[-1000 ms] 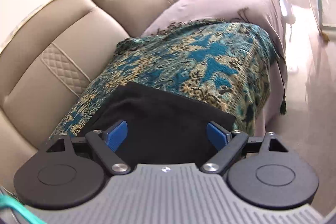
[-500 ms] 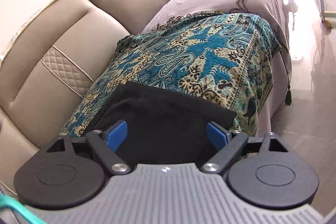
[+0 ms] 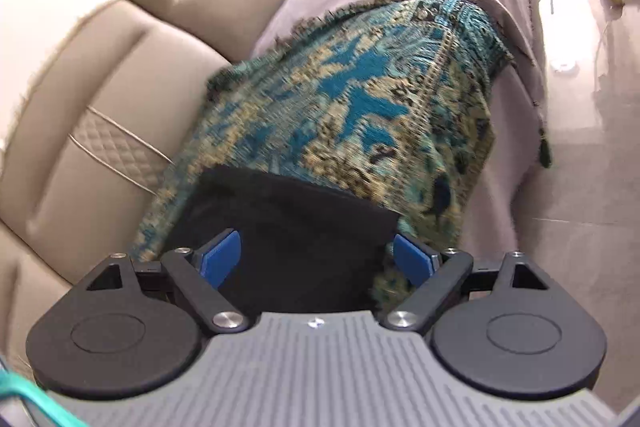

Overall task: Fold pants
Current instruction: 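Lift the trouser leg end with the right gripper and fold it over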

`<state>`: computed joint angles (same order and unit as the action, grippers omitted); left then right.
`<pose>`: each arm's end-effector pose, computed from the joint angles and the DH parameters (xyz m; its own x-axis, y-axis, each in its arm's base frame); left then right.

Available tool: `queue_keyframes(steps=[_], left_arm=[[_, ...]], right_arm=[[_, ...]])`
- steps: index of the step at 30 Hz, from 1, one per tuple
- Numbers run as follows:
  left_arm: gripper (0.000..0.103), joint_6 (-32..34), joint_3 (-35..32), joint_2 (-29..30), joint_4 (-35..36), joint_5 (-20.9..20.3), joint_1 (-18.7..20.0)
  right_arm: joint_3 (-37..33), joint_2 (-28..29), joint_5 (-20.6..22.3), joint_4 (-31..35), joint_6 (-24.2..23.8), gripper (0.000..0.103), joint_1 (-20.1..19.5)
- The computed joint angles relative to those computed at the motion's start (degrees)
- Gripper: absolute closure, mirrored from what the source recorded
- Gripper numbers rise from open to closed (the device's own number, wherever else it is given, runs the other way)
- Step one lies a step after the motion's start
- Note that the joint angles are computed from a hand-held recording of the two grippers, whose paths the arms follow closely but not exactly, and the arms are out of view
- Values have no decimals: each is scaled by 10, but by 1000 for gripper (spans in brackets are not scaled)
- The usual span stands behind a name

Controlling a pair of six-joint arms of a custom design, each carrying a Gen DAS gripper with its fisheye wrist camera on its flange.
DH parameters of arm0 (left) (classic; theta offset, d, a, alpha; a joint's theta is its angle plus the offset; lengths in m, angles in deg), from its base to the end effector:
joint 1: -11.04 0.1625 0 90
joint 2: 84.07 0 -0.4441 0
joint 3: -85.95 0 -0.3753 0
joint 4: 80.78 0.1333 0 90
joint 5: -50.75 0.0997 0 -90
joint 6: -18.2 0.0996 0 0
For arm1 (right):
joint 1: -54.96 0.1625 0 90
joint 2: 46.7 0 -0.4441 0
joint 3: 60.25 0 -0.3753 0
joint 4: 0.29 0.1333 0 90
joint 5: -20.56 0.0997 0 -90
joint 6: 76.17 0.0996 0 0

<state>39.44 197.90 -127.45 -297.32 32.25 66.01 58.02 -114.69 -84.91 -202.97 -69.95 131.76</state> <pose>-0.1232 -0.5726 0.1859 -0.5620 -0.2865 -0.7759 0.5451 0.5773 -0.6080 -0.0188 -0.5477 0.3294 -0.8677 0.4964 0.0268 0.2010 0.3996 -0.8944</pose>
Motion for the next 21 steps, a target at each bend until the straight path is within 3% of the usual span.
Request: queue_keyframes(steps=[3,6,8,16,20,21], left_arm=[[76,14,-5,6,-13,3,0],[76,13,-5,6,-14,2,1],[76,2,-3,4,-8,0,1],[76,-18,2,-2,1,-8,2],[77,-29,4,-5,6,-12,3],[76,-30,4,-5,6,-12,4]], right_arm=[[-11,2,-3,36,-8,13,2],[-10,1,54,48,-18,15,-5],[-10,5,65,43,-23,15,-2],[-20,23,55,5,-27,15,0],[-27,26,94,20,-64,32,-4],[-30,26,104,34,-71,32,-5]])
